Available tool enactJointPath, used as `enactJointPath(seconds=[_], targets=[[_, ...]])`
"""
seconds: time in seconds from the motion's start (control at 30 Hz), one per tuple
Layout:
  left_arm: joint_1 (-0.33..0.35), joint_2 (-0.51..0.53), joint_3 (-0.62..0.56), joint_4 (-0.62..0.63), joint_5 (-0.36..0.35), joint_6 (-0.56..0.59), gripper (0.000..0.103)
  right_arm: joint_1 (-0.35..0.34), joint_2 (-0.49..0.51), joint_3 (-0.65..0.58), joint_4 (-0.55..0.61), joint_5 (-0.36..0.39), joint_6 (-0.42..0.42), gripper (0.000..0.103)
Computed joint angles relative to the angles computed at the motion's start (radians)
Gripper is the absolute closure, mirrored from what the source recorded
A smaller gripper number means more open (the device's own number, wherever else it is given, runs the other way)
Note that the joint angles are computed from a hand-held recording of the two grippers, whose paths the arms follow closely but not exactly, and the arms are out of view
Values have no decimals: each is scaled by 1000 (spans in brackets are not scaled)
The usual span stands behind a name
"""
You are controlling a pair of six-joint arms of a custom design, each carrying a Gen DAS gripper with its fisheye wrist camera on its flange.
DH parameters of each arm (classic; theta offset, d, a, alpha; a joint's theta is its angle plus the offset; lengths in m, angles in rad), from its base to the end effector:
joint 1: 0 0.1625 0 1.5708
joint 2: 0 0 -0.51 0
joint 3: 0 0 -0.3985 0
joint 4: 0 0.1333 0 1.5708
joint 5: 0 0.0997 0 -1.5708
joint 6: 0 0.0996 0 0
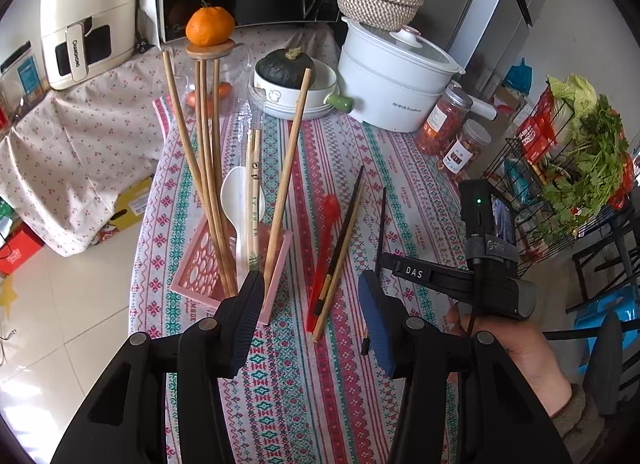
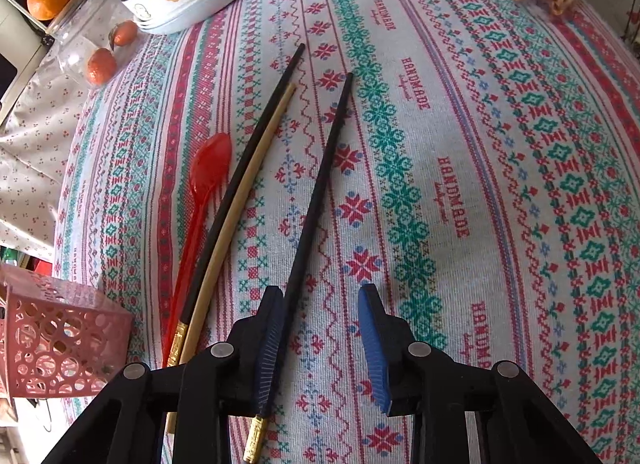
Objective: Organize utensils
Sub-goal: 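Grasp a black chopstick with the right tool while the left tool returns to the table, then grasp a wooden chopstick with the left tool while the right tool lifts the black chopstick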
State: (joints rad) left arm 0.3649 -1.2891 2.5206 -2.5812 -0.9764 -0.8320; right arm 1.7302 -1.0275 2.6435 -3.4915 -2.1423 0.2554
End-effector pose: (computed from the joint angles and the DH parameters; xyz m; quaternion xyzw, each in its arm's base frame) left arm -0.2628 -0.3028 0.1742 0.2084 0.9278 -0.1925 0.2424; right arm 0.1365 -0.3486 0.1510 -0.0882 -0.9452 0.1999 0.2427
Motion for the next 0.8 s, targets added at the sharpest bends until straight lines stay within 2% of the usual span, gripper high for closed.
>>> enactJointPath(seconds=[0.13,0.2,0.23,0.27,0.33,0.37,0.53,0.67,0.8], targets=[[4,20,-11,-15,-14,8,52,-20,35,-18,-61,55,-23,73],[2,30,-16,-26,-20,15,52,-9,67,-29,-85,35,-54,82],[-1,34,-17,-28,-15,18,52,-1,77,-38,-69,13,-65,94],[-4,38,-18,-26,-11,20,52,2,76,-35,-73,16,-67,95],[-3,44,-20,-22,-9,22,52,-18,37,-24,-23,80,-45,97],[-1,48,-20,-21,-8,23,52,-18,23,-14,-34,97,-43,97],[16,85,-31,-31,-15,30,52,13,-55,24,-91,115,-76,97],[24,139,-47,-60,-10,23,52,53,-116,43,-108,75,-104,97],[22,236,-73,-86,-15,25,52,75,-203,57,-109,45,-139,97]])
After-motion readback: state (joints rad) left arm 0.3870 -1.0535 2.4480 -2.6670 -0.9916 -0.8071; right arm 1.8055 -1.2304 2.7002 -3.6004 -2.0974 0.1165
